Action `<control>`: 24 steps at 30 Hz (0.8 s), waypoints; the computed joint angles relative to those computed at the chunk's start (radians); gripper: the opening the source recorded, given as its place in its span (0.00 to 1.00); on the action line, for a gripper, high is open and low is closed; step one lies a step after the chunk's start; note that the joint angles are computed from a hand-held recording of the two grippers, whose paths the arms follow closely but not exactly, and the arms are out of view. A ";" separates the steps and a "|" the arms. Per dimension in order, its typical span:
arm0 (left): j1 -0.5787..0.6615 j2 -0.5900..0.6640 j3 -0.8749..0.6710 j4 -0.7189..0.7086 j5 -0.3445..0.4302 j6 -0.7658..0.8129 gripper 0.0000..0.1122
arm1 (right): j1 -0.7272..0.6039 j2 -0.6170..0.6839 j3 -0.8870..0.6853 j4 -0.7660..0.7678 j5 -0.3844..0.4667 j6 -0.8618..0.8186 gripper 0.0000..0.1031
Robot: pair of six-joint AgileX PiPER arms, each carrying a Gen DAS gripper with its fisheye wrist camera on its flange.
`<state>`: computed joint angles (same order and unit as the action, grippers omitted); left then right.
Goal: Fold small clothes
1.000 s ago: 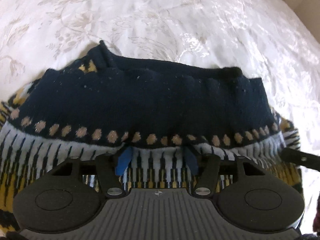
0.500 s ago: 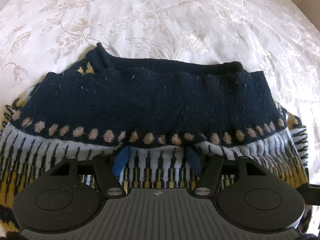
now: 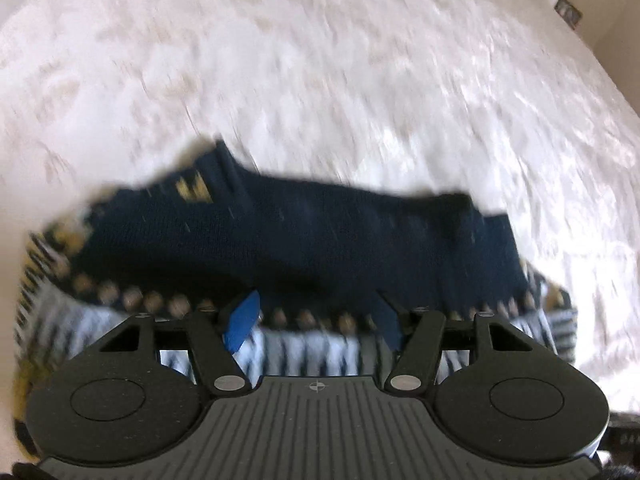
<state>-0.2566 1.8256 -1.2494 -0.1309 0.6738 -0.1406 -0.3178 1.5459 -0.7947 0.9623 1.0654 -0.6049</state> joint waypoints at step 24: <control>0.488 -0.156 0.077 -0.407 0.285 0.640 0.56 | 0.395 -0.213 -0.228 -0.288 -0.153 0.653 0.29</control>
<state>0.2316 1.6699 -1.1727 -0.5382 0.9590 0.4991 0.0769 1.3328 -1.0232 0.6744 0.9125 0.0477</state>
